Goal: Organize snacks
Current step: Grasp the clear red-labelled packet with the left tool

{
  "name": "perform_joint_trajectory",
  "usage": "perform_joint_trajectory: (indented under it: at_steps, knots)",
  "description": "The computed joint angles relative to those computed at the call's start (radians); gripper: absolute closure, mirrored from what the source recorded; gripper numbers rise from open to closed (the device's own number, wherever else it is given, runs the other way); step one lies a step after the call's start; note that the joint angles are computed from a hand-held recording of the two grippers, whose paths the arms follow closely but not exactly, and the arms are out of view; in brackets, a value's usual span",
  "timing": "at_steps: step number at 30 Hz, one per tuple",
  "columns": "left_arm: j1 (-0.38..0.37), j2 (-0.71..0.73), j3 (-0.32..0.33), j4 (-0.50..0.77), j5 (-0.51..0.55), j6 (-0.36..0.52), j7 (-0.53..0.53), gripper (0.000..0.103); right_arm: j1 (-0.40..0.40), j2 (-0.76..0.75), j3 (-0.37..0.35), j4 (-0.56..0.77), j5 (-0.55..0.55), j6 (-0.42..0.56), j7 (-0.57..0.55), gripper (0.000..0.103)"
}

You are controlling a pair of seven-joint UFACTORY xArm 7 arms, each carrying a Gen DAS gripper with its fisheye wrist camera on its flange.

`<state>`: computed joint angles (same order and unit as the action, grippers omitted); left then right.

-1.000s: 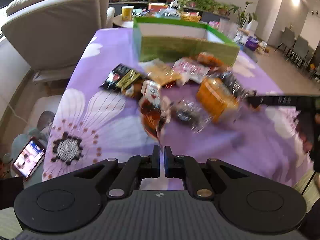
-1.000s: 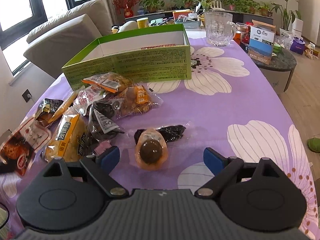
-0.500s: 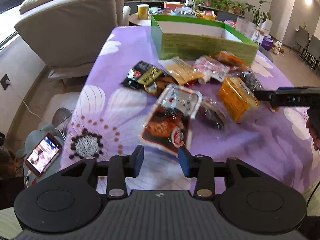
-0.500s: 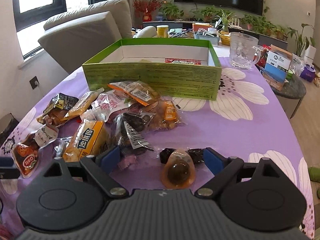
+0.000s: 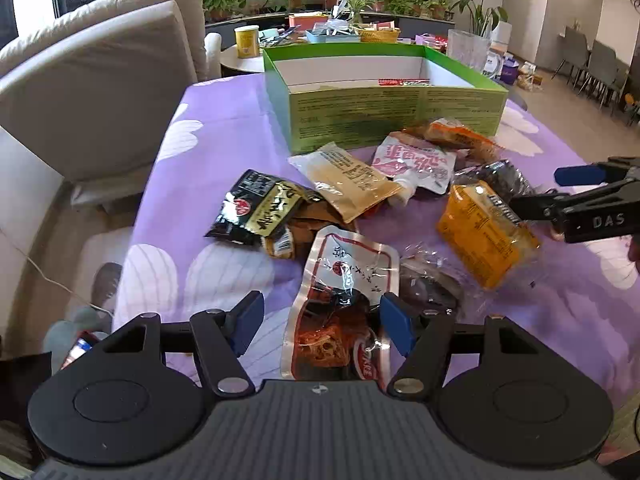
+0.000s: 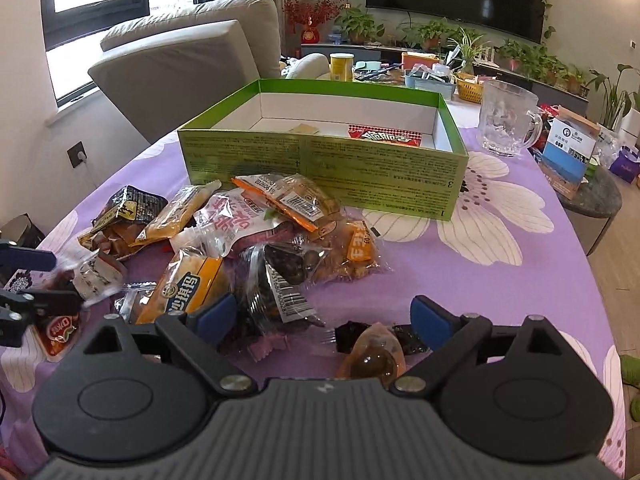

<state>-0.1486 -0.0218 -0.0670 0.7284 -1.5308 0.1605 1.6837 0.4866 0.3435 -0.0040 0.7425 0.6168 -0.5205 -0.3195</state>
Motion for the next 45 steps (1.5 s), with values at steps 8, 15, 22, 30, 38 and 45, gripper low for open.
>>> perform_joint_trajectory:
  at_steps: [8, 15, 22, 30, 38, 45]
  knots:
    - [-0.002, -0.026, 0.004, -0.019, 0.025, 0.045, 0.034, 0.041, 0.022, 0.015, -0.020, 0.031, 0.028, 0.024, -0.026, 0.042]
    - [0.003, 0.019, 0.004, -0.004, 0.103, 0.025, -0.075, 0.041, 0.042, 0.023, -0.033, 0.040, 0.048, 0.035, -0.041, 0.042]
    - [0.026, 0.026, 0.009, 0.006, 0.030, 0.081, -0.048, 0.042, 0.075, 0.045, -0.056, 0.070, 0.088, 0.040, -0.089, 0.042]
    - [0.037, 0.013, 0.011, -0.002, -0.058, 0.119, 0.009, 0.047, 0.113, 0.097, -0.087, 0.133, 0.115, 0.046, -0.159, 0.042]
    - [0.030, 0.011, 0.009, -0.002, -0.097, 0.115, 0.042, 0.047, 0.017, 0.094, -0.029, 0.132, -0.034, 0.090, -0.039, 0.043]
    - [0.035, -0.041, 0.015, -0.028, -0.135, 0.127, 0.076, 0.047, -0.136, 0.020, 0.069, 0.049, -0.276, 0.062, 0.204, 0.059]
